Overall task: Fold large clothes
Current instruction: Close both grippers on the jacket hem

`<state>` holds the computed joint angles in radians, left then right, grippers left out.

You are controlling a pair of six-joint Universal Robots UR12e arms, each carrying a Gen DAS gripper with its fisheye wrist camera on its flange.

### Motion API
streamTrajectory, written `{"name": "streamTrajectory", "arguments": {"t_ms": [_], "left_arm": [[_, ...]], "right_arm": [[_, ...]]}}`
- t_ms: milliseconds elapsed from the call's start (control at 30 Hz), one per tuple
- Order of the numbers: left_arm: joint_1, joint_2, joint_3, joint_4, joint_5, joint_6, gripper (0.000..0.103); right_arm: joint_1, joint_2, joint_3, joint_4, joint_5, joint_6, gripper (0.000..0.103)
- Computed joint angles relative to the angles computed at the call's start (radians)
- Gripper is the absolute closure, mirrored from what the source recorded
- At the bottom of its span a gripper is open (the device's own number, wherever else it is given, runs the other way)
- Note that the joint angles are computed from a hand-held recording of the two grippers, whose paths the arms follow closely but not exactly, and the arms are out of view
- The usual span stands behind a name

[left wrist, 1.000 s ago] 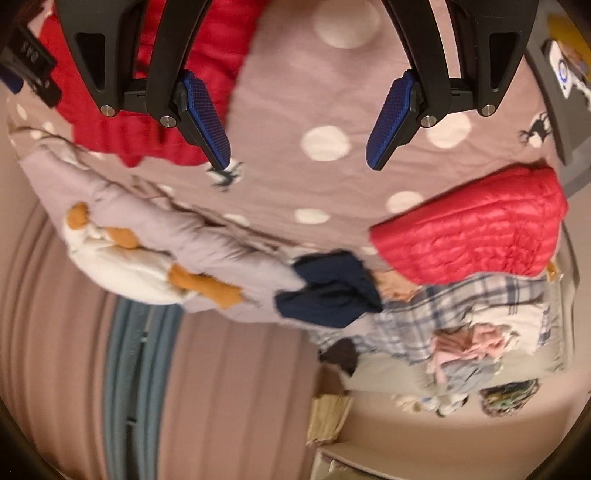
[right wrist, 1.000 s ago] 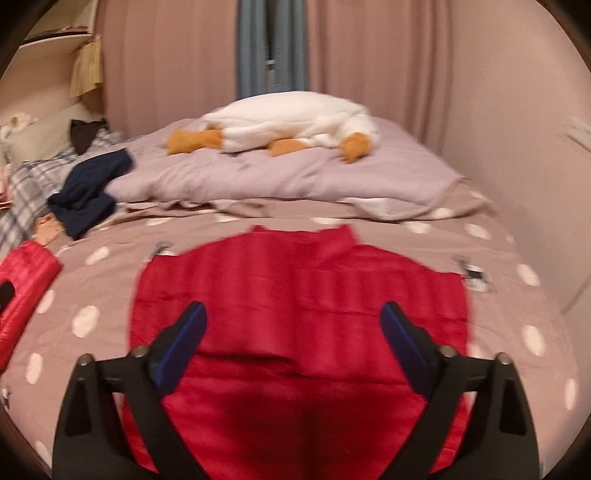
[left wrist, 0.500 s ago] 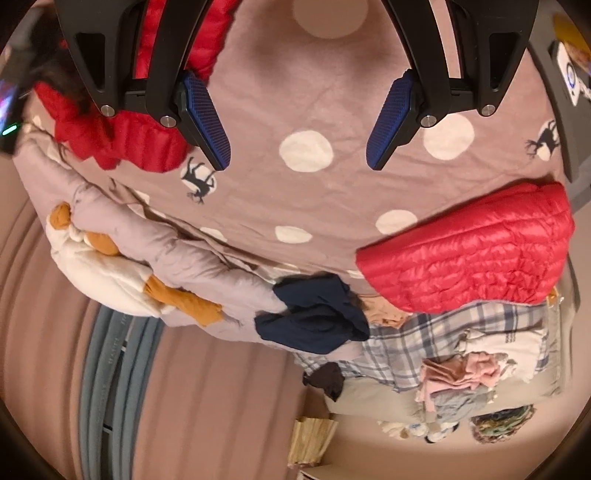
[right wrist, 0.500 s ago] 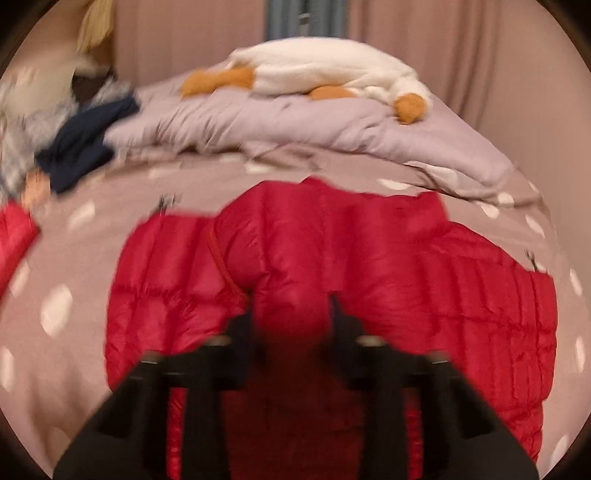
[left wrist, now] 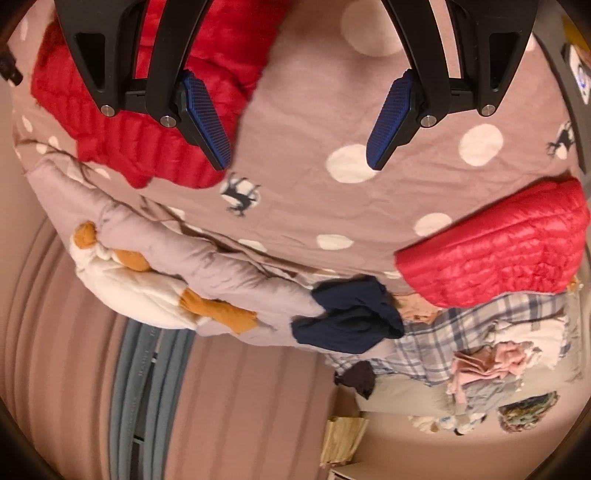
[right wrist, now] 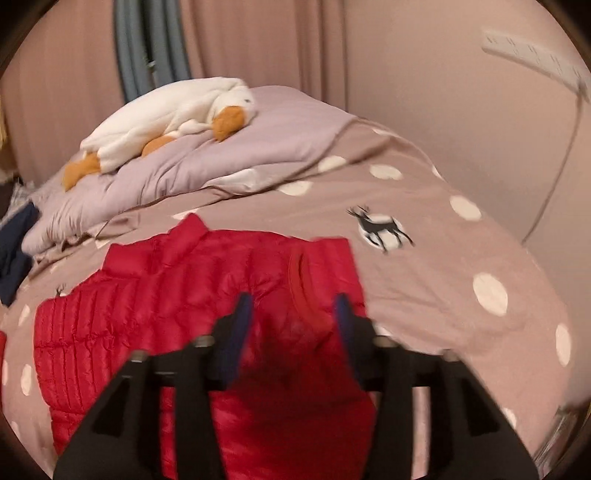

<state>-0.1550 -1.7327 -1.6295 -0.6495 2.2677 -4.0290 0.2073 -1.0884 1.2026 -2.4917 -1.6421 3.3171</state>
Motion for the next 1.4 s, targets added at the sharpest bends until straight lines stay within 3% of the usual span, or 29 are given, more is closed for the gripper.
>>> {"name": "streamTrajectory", "arguments": {"t_ms": [100,167,267,333,367,400,467,533,667,867,1067,1400], "left_arm": [[-0.006,-0.016,0.009,0.027,-0.001,0.036,0.028],[-0.009,-0.030,0.013,0.066,-0.010,0.087,0.029],[0.001,-0.055,0.020,0.118,-0.094,0.167,0.050],[0.024,-0.070,0.019,0.156,-0.225,0.209,0.066],[0.036,-0.077,0.018,0.165,-0.293,0.224,0.080],[0.045,-0.083,0.019,0.169,-0.346,0.235,0.086],[0.052,-0.101,0.027,0.166,-0.399,0.258,0.087],[0.041,-0.125,0.048,0.138,-0.376,0.290,0.088],[0.047,-0.152,0.054,0.148,-0.451,0.310,0.088],[0.041,-0.187,0.063,0.139,-0.462,0.338,0.088],[0.054,-0.182,0.047,0.169,-0.500,0.316,0.088],[0.047,-0.190,0.062,0.143,-0.475,0.325,0.088]], "right_arm": [[-0.036,-0.032,0.065,-0.090,0.128,0.064,0.037],[-0.031,-0.032,0.064,-0.107,0.157,0.020,0.040],[-0.022,-0.018,0.058,-0.131,0.222,-0.094,0.053],[-0.017,0.005,0.029,-0.058,0.225,-0.121,0.078],[-0.016,0.018,0.010,-0.009,0.219,-0.123,0.084],[-0.014,0.033,-0.008,0.035,0.207,-0.124,0.090],[-0.013,0.045,-0.009,0.052,0.173,-0.124,0.092],[-0.013,0.046,0.001,0.045,0.147,-0.119,0.096],[-0.028,0.049,0.010,0.044,0.175,-0.102,0.096],[-0.038,0.051,0.040,0.027,0.193,-0.075,0.098],[-0.028,0.053,0.052,-0.005,0.157,-0.099,0.098],[-0.024,0.056,0.050,-0.010,0.141,-0.112,0.096]]}}
